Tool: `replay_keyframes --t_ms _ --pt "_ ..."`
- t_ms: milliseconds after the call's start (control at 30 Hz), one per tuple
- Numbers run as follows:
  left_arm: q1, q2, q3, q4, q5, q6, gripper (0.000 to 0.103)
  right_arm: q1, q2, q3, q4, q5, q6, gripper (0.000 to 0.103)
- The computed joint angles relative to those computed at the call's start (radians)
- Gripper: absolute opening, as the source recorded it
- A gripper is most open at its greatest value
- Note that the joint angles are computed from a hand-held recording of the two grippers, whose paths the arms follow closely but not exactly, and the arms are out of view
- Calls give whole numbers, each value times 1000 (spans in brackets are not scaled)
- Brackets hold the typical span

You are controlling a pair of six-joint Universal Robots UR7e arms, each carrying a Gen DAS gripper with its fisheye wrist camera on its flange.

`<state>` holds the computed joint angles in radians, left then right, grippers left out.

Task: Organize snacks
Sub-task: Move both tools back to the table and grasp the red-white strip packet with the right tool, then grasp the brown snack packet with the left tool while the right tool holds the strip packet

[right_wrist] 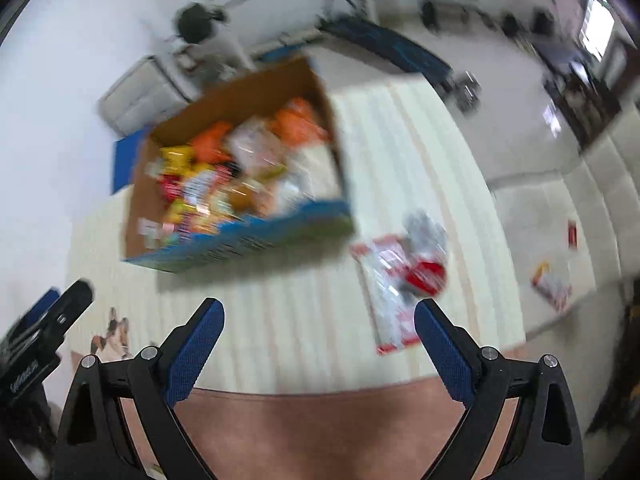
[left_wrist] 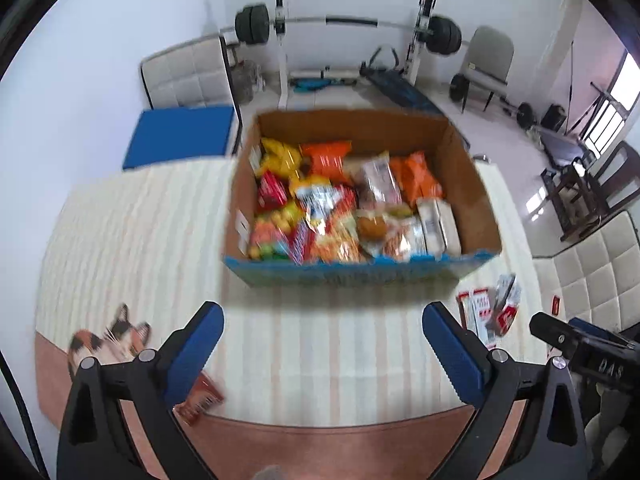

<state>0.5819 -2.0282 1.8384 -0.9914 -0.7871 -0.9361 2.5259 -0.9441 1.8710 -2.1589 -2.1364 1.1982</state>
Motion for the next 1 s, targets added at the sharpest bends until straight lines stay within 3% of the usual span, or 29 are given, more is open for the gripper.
replay_keyframes --t_ms 233,300,467,567,667,733,833,1000 --pt "103 25 141 -125 -90 24 102 -163 -80 243 -146 109 59 97" --pt "121 38 176 -149 -96 32 102 -194 -73 277 -189 111 20 95" --pt "161 69 237 -178 -88 64 102 -233 20 231 -149 105 -104 86" --pt "191 81 258 -191 -87 79 102 -239 77 180 -80 74 -142 84" --pt "213 84 264 -192 -91 95 102 -233 129 129 -14 41 -171 75" --pt "221 80 268 -198 -94 107 102 -216 152 102 8 23 -196 61" --pt "217 64 275 -191 -95 124 102 -181 188 57 66 -4 -215 51" --pt "207 9 259 -113 -88 135 102 -142 214 54 30 73 -235 48"
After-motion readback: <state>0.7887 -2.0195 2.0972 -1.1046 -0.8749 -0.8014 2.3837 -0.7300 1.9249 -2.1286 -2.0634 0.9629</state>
